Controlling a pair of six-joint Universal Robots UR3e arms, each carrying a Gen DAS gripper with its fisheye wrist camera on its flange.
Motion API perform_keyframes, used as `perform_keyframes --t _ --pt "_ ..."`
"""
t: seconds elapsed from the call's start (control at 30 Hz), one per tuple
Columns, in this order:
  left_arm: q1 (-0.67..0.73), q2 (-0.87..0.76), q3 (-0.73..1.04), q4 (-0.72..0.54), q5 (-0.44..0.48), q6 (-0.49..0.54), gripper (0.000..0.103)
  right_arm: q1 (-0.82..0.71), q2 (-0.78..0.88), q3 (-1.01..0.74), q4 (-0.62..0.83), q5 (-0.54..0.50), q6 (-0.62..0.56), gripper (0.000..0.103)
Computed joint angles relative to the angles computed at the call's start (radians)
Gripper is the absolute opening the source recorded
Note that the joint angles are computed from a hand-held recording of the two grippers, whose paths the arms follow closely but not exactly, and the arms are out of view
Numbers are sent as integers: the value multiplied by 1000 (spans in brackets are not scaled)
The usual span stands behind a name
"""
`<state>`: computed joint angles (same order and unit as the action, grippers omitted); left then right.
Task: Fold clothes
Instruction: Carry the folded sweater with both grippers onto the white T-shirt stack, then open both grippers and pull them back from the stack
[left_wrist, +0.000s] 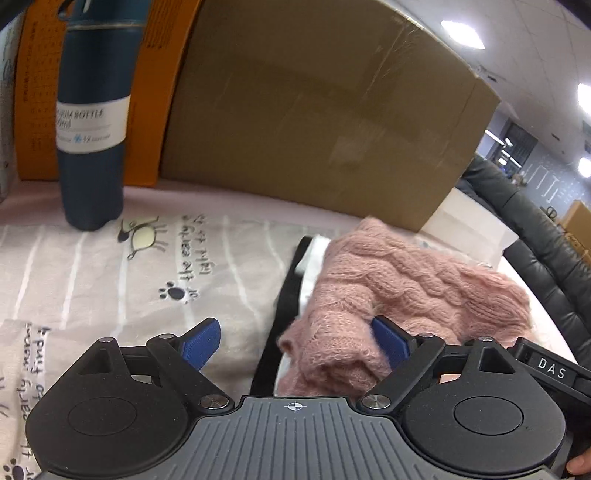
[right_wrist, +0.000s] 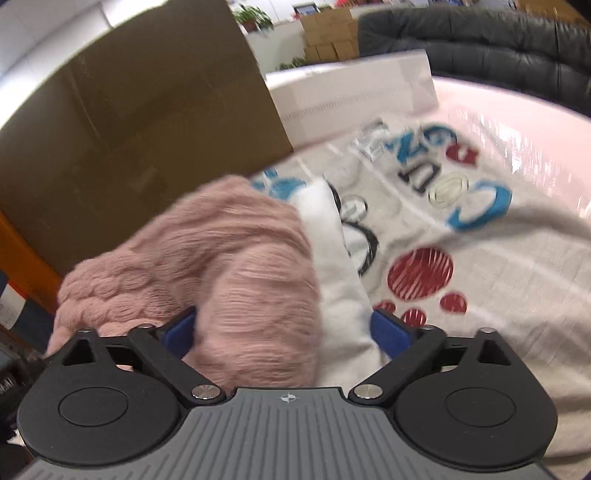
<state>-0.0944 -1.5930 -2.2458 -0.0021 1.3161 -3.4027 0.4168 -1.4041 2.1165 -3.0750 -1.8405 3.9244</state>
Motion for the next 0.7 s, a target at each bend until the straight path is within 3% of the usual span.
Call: perform_keyframes --t 0.2,0.37,0.47,0.63,0.7 --pt "4 76 -23 -26 6 32 91 33 -9 -19 35 -43 15 103" --pt "73 232 -81 -79 -63 54 91 86 -95 26 -21 -133 108 103" --pt "119 352 -115 -135 -112 59 91 141 -144 4 34 -204 142 103" --pt "244 641 -157 -347 -239 129 91 288 -190 -72 124 -350 209 103" --pt "337 796 -161 -502 -335 182 91 370 -193 -120 177 -425 247 103"
